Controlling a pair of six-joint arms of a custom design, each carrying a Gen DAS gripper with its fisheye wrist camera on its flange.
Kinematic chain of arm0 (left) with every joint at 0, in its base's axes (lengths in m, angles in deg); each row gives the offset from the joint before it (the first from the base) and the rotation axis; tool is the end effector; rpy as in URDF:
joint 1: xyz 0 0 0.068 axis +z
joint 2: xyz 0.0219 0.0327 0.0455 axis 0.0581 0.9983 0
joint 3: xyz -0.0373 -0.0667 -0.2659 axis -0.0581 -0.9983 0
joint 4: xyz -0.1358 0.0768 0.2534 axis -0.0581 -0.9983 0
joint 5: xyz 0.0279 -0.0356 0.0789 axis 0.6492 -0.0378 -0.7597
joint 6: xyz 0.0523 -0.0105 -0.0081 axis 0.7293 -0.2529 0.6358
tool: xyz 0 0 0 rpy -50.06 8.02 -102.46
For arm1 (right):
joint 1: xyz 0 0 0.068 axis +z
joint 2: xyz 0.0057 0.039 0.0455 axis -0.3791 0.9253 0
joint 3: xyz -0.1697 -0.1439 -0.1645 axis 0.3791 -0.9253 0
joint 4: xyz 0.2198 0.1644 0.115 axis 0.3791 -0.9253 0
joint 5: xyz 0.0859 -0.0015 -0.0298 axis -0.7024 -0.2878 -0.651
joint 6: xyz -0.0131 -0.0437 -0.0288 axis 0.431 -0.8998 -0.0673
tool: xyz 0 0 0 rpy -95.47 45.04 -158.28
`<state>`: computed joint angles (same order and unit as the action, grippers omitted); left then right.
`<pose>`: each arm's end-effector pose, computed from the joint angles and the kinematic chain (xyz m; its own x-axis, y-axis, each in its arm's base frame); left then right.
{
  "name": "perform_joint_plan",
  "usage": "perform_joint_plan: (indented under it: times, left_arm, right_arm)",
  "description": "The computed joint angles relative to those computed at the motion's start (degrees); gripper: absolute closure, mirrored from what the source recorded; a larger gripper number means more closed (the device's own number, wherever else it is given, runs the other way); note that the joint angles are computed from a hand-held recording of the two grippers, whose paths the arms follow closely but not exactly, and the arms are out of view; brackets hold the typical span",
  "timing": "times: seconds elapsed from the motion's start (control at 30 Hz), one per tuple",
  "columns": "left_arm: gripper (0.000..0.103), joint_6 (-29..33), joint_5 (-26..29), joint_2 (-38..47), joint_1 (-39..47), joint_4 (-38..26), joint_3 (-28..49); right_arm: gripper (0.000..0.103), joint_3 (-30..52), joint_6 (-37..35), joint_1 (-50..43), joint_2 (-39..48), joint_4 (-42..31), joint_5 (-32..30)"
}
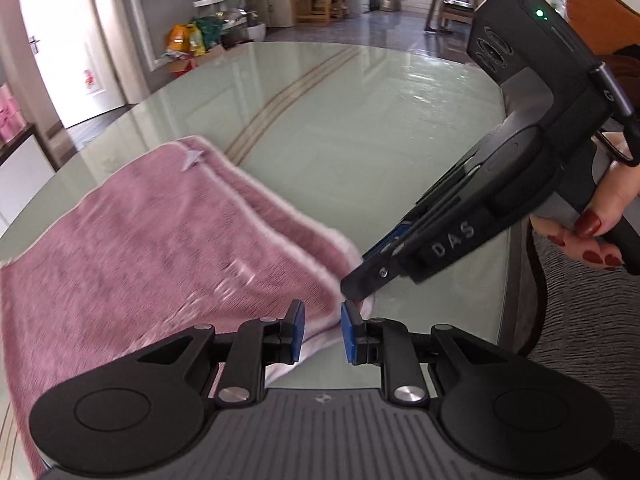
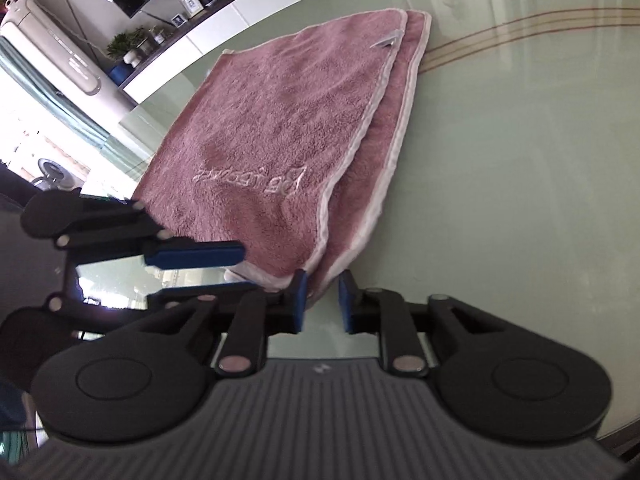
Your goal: Fold towel
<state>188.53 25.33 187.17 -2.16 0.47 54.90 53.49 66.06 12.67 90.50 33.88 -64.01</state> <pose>0.3620 -0.0565 0.2040 0.2135 0.7677 -0.6042 0.9740 -0.2149 0.0712 0.1746 0.1065 0.1733 -0.5538 0.6873 -0.4700 0.4938 0.7256 0.4792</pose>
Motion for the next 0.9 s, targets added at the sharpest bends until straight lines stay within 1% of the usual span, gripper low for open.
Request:
perform_joint_plan:
  times: [0.1, 0.13, 0.2, 0.3, 0.37, 0.4, 0.43, 0.5, 0.57, 0.73, 0.83, 0.9]
  left_arm:
    - [0.08, -1.44, -1.97, -0.72, -2.02, 3.28, -2.37]
    - [0.079, -2.47, -2.57, -1.36, -2.61, 5.69, -4.08]
    - [0.077, -4.13, -1.88, -1.93, -2.66, 7.62, -5.36]
    - [0.077, -5.66, -1.97, -2.92, -2.6, 9.47, -6.54]
    - [0.077, -5.99, -2.22, -3.28, -2.35, 9.42, -6.82]
    - [0.082, -6.37, -2.39, -3.42, -2.22, 9.2, -6.87]
    - [0.089, -6.63, -2.54, -3.89, -2.16, 9.13, -7.05]
    - [0.098, -7.12, -2.83, -4.85, -2.02, 9.09, -7.49]
    - [0.099, -7.38, -3.03, -6.68, -1.87, 10.73, -9.45]
    - [0.1, -9.62, -3.56, -7.72, -1.9, 10.66, -8.7]
    - [0.1, -12.62, -3.13, -6.46, -0.88, 10.7, -4.96]
    - [0.1, -16.26, -2.46, -3.81, 0.33, 10.67, 0.02]
  right_arm:
    - [0.096, -1.72, -0.66, -0.77, -1.74, 1.65, -1.1]
    - [0.096, -2.04, -0.91, -0.92, -1.97, 2.08, -1.25]
    - [0.097, -2.44, -0.99, -0.21, -3.3, 1.22, -0.72]
    - [0.097, -2.2, -1.29, 0.13, -3.23, 0.77, -0.27]
    - [0.097, -1.83, -1.36, 0.47, -2.97, 0.28, 0.06]
    - [0.097, -1.68, -1.37, 0.57, -2.8, 0.17, 0.18]
    - [0.097, -1.67, -0.91, 1.11, -3.11, -0.36, 0.59]
    - [0.097, -1.43, -0.36, 1.44, -3.06, -0.76, 0.84]
    - [0.097, -1.15, -0.09, 1.49, -2.78, -0.88, 0.89]
    - [0.097, 0.78, -0.78, 1.46, -1.07, -3.19, 0.84]
    - [0.097, 3.48, -1.64, 2.25, 0.92, -7.43, 1.61]
    - [0.097, 5.37, -2.25, 2.51, 2.58, -9.81, 1.99]
